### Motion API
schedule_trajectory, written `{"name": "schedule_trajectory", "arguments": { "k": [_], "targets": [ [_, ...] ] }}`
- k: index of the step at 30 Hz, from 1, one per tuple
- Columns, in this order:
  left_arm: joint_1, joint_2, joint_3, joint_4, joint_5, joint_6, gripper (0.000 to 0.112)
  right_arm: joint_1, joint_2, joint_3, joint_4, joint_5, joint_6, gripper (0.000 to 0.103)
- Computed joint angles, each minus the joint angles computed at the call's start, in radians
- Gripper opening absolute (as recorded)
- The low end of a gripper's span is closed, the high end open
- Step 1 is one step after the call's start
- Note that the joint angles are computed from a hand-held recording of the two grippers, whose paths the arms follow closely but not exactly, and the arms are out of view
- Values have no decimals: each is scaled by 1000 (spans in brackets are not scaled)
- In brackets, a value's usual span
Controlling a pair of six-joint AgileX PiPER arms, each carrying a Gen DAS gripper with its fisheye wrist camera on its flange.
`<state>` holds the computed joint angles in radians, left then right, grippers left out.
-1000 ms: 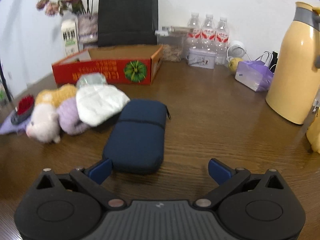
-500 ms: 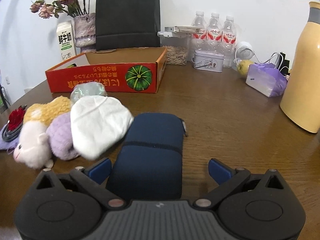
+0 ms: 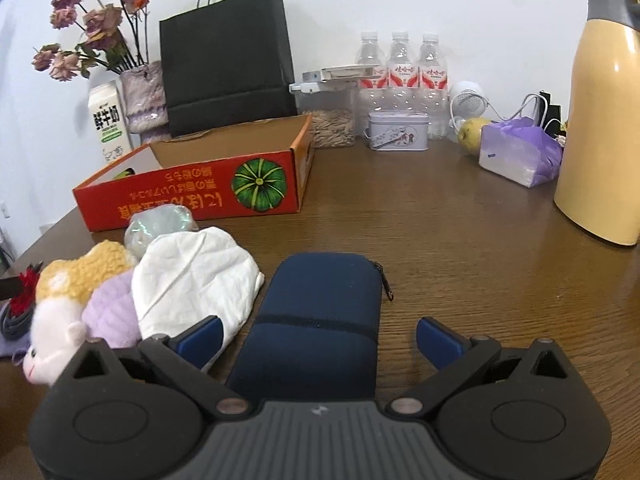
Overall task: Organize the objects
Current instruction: 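Grasp the red rose with the left gripper while the right grasps the navy case, then lift the rose and navy case toward the cardboard box with both grippers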
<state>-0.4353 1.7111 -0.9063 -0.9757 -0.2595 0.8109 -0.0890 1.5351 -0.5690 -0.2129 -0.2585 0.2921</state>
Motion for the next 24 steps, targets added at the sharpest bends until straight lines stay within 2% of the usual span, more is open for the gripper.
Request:
{"name": "schedule_trajectory", "arguments": {
  "k": [4, 7, 12, 17, 21, 24],
  "targets": [
    [13, 34, -27, 64, 40, -71, 55, 37, 25, -17, 216, 8, -199, 103],
    [28, 34, -22, 107, 47, -131, 47, 48, 37, -32, 316, 21, -283, 103],
    [42, 30, -8, 257, 47, -290, 41, 49, 46, -43, 390, 39, -339, 97],
    [45, 17, 15, 353, 27, -393, 39, 52, 42, -37, 365, 36, -326, 91],
    [38, 7, 35, 364, -4, -407, 38, 69, 36, -29, 424, 24, -397, 77],
    [22, -1, 51, 341, -39, -382, 37, 82, 38, -36, 509, 31, -489, 77]
  ]
}}
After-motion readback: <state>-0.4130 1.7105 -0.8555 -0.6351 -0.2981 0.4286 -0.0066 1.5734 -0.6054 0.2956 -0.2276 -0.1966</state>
